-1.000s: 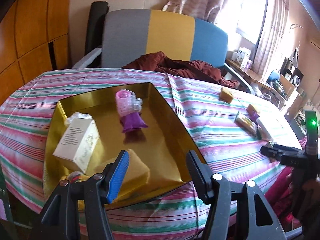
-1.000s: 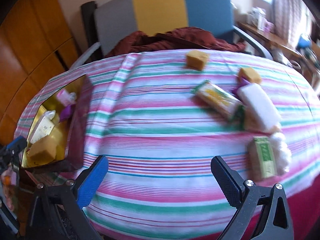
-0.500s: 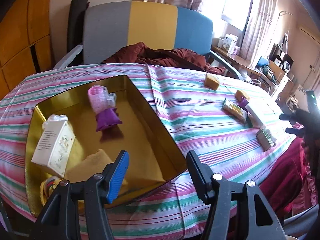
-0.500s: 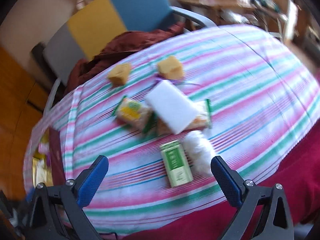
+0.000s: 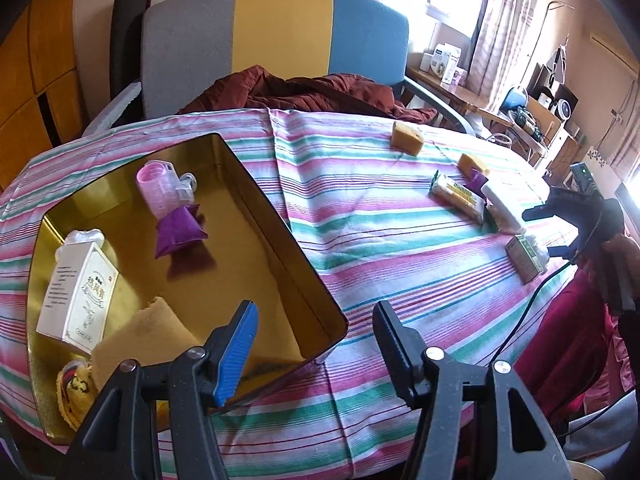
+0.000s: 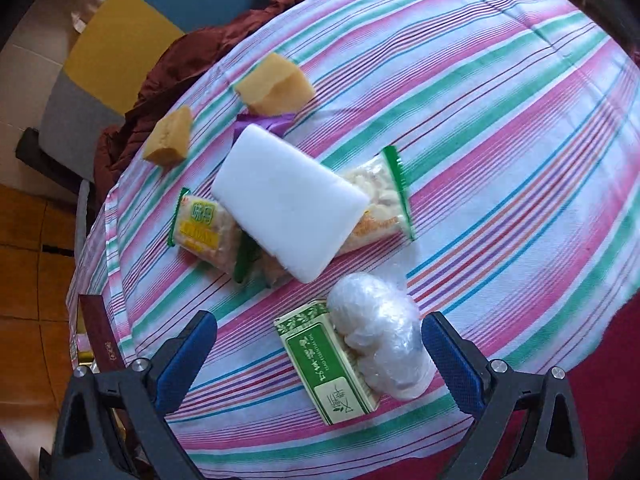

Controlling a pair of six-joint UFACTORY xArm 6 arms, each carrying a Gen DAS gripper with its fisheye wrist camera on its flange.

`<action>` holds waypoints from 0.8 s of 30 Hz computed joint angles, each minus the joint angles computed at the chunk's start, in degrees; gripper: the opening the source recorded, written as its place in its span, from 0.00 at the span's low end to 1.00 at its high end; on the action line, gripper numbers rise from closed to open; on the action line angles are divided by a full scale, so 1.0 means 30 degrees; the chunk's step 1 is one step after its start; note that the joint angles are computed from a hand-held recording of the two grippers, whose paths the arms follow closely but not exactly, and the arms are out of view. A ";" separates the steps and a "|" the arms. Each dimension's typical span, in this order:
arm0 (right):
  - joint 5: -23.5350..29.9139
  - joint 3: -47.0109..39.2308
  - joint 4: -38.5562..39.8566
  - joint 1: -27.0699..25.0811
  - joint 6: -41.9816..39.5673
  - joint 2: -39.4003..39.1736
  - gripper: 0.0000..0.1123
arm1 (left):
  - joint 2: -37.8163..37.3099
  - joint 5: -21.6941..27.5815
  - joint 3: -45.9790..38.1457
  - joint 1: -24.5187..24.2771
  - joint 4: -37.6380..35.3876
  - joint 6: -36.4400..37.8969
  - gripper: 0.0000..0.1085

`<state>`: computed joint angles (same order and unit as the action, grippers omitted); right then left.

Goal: Organize objects
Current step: 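Move both grippers back toward the remaining items on the cloth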

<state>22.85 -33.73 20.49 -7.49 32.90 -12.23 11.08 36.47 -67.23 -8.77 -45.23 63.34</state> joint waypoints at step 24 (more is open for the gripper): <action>-0.3061 -0.0240 0.0002 0.1824 -0.1660 0.0061 0.92 | 0.1891 0.3341 -0.2616 -0.2824 0.0972 -0.0068 0.56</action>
<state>13.66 -34.45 20.50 -2.01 27.93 -12.05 16.75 46.50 -75.08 -17.24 -42.32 63.14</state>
